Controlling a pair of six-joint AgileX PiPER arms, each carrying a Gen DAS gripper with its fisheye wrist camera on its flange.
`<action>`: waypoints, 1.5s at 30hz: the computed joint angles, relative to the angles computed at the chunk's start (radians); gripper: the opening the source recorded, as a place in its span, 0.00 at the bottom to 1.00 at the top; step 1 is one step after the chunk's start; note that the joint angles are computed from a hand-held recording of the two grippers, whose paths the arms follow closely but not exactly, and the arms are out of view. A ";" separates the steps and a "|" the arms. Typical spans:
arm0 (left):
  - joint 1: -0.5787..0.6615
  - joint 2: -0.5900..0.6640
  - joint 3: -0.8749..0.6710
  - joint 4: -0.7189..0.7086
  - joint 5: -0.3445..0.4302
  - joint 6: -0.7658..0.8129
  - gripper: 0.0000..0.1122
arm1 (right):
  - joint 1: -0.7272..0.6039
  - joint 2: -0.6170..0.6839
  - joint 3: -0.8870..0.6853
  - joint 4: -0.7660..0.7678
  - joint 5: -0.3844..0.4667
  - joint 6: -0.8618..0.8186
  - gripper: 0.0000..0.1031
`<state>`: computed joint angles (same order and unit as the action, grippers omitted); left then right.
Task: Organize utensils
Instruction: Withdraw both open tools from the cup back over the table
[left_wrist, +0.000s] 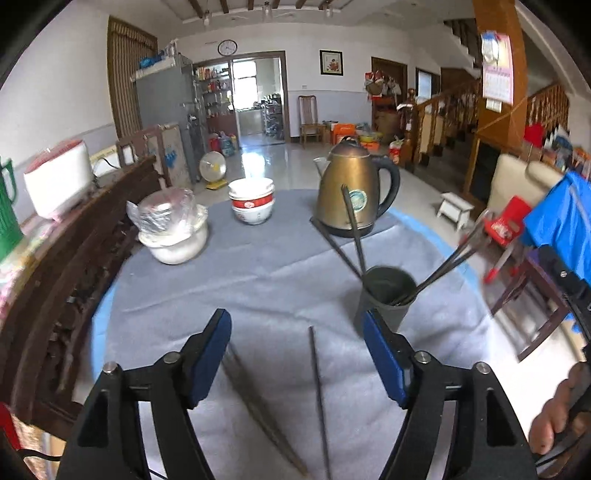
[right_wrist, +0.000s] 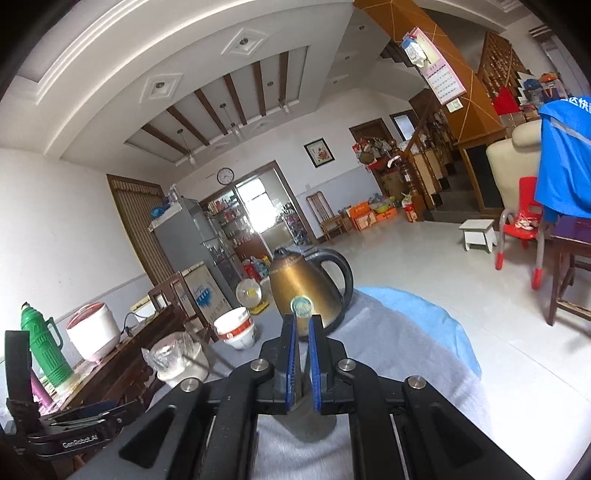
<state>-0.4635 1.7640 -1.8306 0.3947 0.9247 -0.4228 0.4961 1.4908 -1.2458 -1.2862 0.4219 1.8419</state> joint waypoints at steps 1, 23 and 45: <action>-0.015 -0.016 0.028 0.042 -0.002 -0.025 0.70 | 0.012 -0.013 0.020 0.010 0.011 -0.008 0.08; -0.206 -0.348 0.406 0.499 0.088 -0.320 0.80 | 0.335 -0.252 0.248 0.026 0.278 0.053 0.68; -0.223 -0.492 0.535 0.550 0.129 -0.364 0.82 | 0.504 -0.125 0.107 0.109 0.410 -0.051 0.68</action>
<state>-0.6862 1.2716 -1.2958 0.9451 1.0537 -0.7867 1.0002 1.3659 -1.1385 -1.1773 0.8316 1.7909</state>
